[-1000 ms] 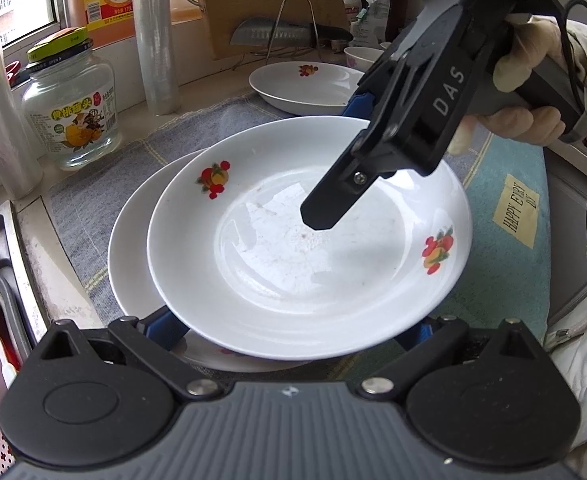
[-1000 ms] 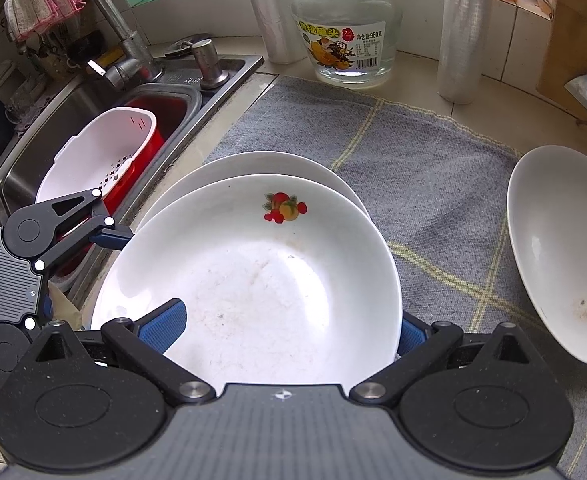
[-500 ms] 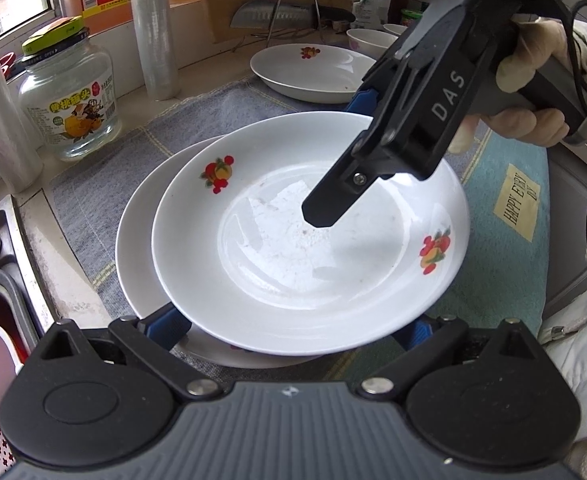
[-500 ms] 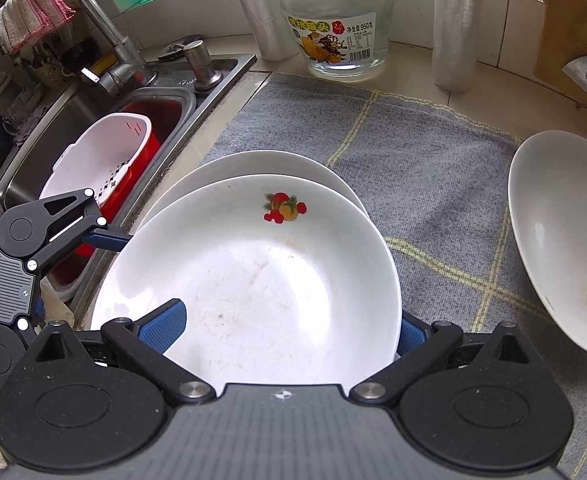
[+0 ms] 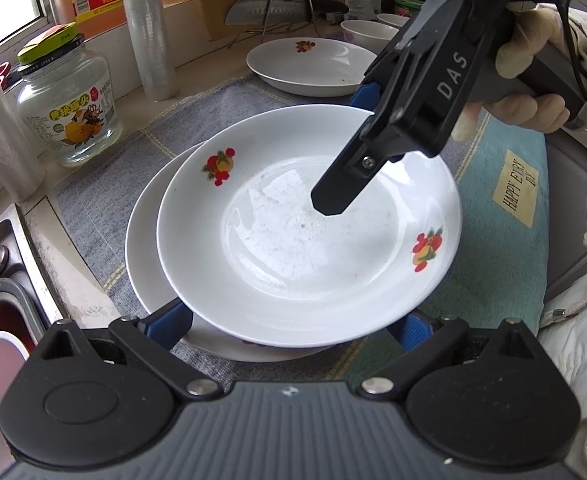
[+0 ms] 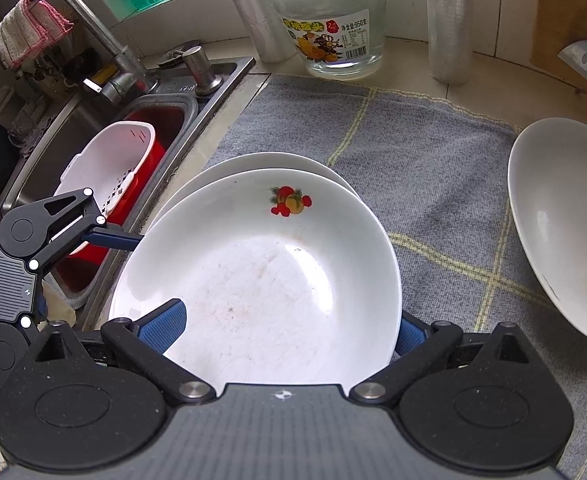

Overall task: Organize plates and bowls
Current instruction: 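Lower the large plate with the right tool onto the placed plate, then open the right tool and release the large plate on the stack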

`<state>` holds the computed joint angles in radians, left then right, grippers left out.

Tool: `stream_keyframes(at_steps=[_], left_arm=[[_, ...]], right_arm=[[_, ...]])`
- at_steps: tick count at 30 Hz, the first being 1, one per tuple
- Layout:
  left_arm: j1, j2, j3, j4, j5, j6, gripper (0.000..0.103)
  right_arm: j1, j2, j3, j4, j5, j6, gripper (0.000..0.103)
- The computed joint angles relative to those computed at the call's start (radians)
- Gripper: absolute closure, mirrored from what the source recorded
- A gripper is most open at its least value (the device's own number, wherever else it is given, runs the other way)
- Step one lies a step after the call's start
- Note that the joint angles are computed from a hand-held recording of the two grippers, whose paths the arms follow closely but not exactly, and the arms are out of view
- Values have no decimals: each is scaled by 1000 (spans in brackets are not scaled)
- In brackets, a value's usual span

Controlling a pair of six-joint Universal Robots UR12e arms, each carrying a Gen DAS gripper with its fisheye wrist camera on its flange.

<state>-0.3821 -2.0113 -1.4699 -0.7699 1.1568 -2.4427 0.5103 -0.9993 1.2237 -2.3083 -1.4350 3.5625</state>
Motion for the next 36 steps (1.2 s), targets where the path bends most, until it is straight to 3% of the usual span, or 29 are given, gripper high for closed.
stream_keyframes(at_steps=[13, 19, 26, 29, 32, 36], left_arm=[[4, -5, 26, -69, 1, 61, 2], [-3, -3, 20, -54, 31, 90, 1], [2, 1, 9, -34, 31, 58, 1], [9, 16, -24, 37, 32, 15, 1], [15, 35, -72, 168, 28, -59, 1], [8, 50, -127, 352, 51, -138, 1]], right_arm=[[-4, -19, 31, -27, 34, 48, 0], [-5, -26, 43, -49, 46, 60, 0], [-2, -30, 50, -55, 43, 63, 0], [4, -28, 46, -50, 24, 49, 0], [14, -30, 52, -63, -21, 27, 0], [37, -44, 79, -112, -134, 12, 0]])
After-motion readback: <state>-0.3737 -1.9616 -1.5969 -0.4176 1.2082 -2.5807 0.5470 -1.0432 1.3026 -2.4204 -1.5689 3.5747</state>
